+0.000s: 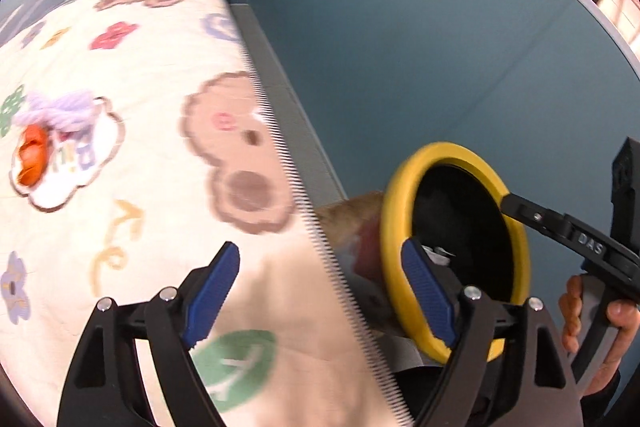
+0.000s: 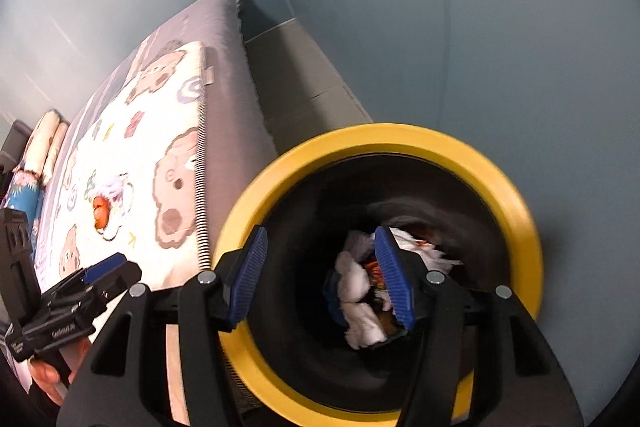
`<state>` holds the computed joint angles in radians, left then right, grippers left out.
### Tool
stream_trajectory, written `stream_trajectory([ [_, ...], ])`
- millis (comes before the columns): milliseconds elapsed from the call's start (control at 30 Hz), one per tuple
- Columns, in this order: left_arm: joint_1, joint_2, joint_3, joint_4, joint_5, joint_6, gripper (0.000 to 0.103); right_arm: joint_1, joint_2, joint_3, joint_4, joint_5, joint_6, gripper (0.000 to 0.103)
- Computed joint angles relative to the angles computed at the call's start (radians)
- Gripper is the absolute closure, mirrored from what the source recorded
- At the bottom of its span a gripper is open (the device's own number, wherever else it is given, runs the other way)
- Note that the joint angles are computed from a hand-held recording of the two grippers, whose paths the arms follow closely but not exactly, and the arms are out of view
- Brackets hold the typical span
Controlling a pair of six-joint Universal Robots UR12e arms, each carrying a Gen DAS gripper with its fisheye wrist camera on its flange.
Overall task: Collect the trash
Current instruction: 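Move both open tools back toward the orange peel and foam net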
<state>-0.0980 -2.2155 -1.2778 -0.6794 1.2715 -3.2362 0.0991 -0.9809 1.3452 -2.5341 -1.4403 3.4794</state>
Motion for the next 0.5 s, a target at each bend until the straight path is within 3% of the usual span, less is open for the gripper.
stream_trajectory([
  [500, 0.125, 0.019, -0.056, 0.052, 0.069, -0.122, 0.023, 0.099, 0.163, -0.289, 0.152, 0.054, -0.103, 0.049],
])
